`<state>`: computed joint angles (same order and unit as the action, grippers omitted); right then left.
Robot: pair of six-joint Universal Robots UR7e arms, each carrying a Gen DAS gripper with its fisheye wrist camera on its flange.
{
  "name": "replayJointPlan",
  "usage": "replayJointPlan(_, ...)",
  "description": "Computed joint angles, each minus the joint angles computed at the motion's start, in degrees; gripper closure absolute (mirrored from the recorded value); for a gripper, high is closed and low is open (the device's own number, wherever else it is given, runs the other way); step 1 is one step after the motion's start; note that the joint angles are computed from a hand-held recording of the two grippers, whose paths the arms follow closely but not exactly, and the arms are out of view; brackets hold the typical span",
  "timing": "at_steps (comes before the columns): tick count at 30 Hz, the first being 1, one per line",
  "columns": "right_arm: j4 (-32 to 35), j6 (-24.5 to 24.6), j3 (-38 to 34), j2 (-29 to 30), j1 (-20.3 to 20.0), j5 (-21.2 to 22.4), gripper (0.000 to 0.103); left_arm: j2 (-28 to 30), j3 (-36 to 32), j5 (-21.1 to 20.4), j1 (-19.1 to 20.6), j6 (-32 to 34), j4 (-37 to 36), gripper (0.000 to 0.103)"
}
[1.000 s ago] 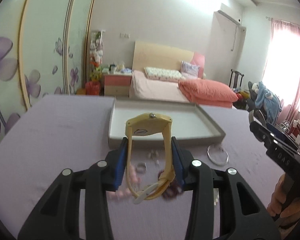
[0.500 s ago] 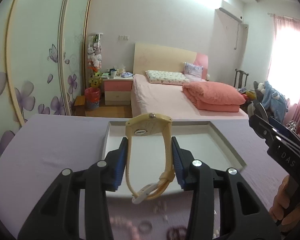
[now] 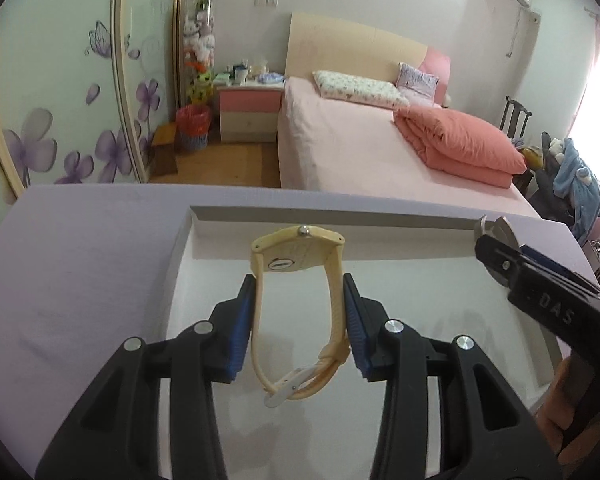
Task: Organize jewelry
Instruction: 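Lift the yellow watch with the left tool while the right tool carries the cuff bangle over the tray, then open the left tool to drop the watch in the tray while the right tool releases the cuff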
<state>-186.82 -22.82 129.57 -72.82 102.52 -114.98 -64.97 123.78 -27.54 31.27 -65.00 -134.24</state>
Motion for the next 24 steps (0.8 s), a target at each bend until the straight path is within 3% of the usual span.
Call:
replayJointPlan(6,5.44,2.41,-1.78,0.29,0.32,-0.6,0.034,0.39,0.53,-1.88,1.55,1.97,-3.05,0.059)
replayJointPlan(9,4.8,1.57,-1.17,-0.61,0.59,-0.04,0.025,0.51,0.99,-1.73,1.55,2.92,-4.71,0.055)
replayJointPlan(13,4.8,1.11,-1.07,-2.16,0.89,1.85,0.025,-0.11,1.63,-1.19,0.65,2.37,-4.84,0.051)
replayJointPlan(17,2.72,-0.41,0.08,-3.98,1.13,2.62,0.025,-2.29,2.64,-0.44,-0.76,-1.39,-1.65,0.049)
replayJointPlan(24,0.91,-1.14,1.8,-6.13,1.82,2.73,0.025,-6.75,3.98,1.42,-4.63,-11.86,11.06,0.044)
